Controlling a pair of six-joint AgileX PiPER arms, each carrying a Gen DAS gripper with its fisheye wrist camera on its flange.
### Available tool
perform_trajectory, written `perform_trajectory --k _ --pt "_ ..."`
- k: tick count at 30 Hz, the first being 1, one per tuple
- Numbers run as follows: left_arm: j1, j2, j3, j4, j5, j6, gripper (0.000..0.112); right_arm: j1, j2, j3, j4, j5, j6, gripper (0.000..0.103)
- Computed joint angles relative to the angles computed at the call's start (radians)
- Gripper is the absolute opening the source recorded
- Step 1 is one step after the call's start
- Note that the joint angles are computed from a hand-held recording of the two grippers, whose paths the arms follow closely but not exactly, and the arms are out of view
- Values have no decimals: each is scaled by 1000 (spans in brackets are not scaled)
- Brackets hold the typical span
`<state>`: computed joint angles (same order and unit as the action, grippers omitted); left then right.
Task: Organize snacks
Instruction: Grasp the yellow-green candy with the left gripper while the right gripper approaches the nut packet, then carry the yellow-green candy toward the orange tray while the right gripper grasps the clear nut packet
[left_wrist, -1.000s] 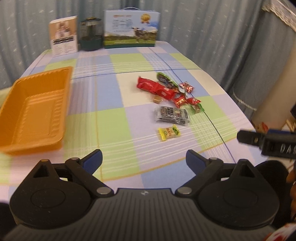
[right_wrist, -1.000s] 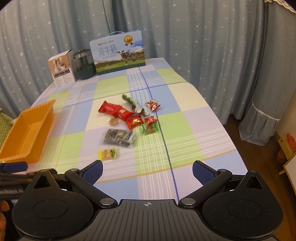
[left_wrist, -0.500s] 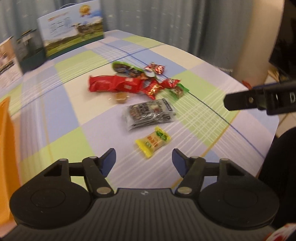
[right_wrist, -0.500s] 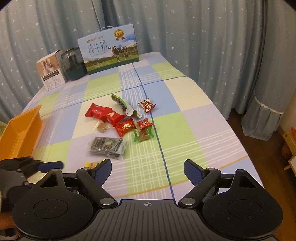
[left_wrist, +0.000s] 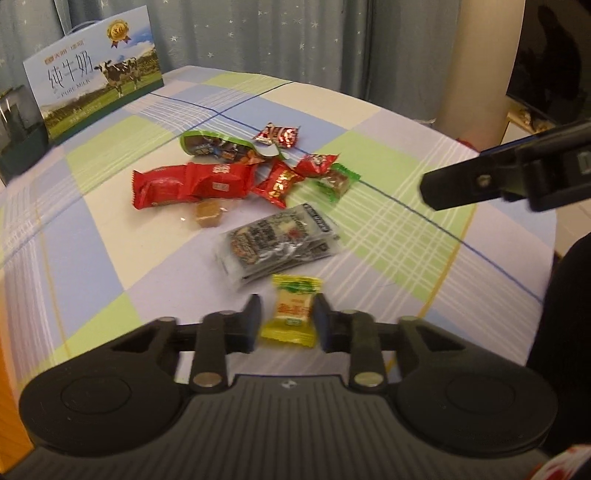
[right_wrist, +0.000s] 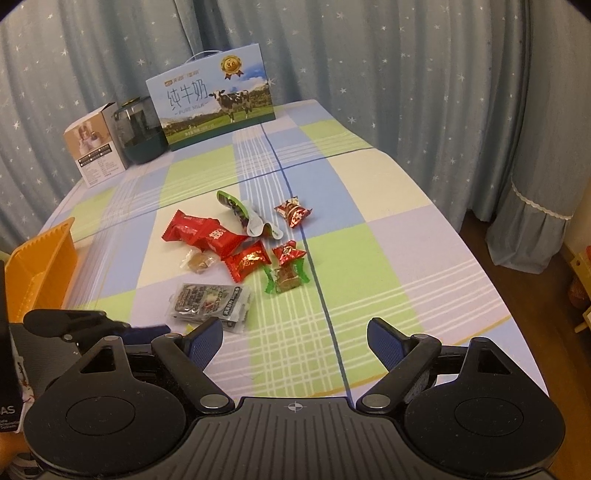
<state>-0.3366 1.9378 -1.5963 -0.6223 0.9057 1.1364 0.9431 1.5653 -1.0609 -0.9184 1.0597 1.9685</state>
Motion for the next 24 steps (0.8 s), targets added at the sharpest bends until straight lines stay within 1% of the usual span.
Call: perform_trajectory --k 2,6,9,13,14,15,17,19,22,24 --pt "0 -16 19 8 -8 -16 19 -13 0 2 -3 -30 -23 86" --pt "26 -53 55 50 -43 -109 18 -52 8 4 -25 -139 -135 86" --pt "60 -69 65 77 -54 -195 18 -103 40 -24 -25 -235 -311 86" --pt "101 -81 61 87 -42 -272 18 -206 91 -57 14 -407 -611 86" --pt "108 -87 64 86 -44 -284 18 -230 107 -71 39 -442 -704 84" --pt "113 -90 64 86 -44 -295 18 -251 126 -85 76 -471 -795 78" --pt "125 -96 62 77 -39 -315 18 -291 169 -127 182 -503 -978 72" --pt "133 -102 61 70 -35 -322 18 -318 204 -157 246 -528 -1113 69" --pt "139 -108 61 62 -26 -320 18 -342 257 -205 310 -525 -1263 68" --pt "141 -108 61 60 -23 -322 18 -360 289 -231 356 -524 -1330 67"
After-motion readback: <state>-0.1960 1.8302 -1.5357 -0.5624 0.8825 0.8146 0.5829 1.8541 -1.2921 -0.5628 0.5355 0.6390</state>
